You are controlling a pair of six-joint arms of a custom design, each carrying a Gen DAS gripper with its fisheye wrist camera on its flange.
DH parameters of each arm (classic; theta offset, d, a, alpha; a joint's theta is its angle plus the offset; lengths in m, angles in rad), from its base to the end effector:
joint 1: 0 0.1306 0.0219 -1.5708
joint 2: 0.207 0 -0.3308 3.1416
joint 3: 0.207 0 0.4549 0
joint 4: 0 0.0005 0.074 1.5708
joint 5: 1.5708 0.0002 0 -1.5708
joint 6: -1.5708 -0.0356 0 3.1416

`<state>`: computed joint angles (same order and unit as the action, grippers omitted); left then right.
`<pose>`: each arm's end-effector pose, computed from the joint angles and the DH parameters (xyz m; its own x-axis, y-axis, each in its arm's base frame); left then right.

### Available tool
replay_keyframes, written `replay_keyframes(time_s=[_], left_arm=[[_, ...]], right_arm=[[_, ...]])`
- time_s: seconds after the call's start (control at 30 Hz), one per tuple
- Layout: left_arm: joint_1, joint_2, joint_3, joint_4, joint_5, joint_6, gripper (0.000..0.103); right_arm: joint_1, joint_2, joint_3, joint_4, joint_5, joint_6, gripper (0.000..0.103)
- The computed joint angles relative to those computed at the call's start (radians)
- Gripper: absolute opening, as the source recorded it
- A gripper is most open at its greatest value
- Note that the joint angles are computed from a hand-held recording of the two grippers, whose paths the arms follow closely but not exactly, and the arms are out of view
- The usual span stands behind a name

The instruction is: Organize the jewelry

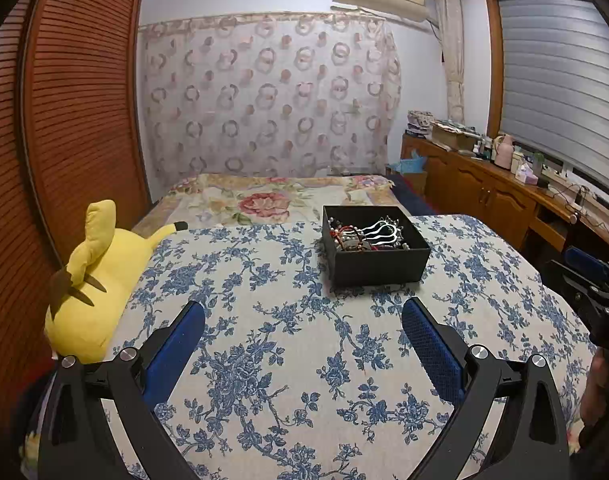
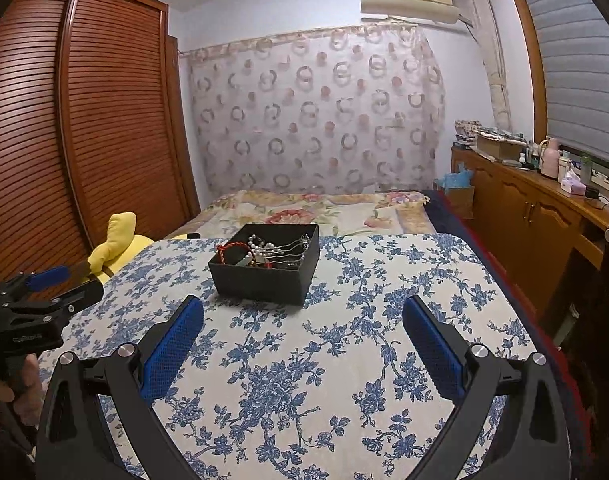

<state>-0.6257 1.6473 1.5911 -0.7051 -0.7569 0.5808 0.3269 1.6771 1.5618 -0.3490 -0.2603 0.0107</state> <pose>0.5334 -0.3559 0.3536 -0.4800 -0.1453 -0.8651 -0.2877 0.9577 -0.0012 0.6342 0.2242 0.3442 -0.4184 -0.1528 -0.8953 -0.5327 0.8397 0.1057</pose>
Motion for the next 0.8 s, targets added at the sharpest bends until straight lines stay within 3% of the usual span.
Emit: replay_keyframes(time_s=[0.8], left_arm=[[-0.003, -0.002, 0.006, 0.007, -0.001, -0.008, 0.095]], right_arm=[[-0.003, 0.005, 0.0, -0.001, -0.004, -0.002, 0.1]])
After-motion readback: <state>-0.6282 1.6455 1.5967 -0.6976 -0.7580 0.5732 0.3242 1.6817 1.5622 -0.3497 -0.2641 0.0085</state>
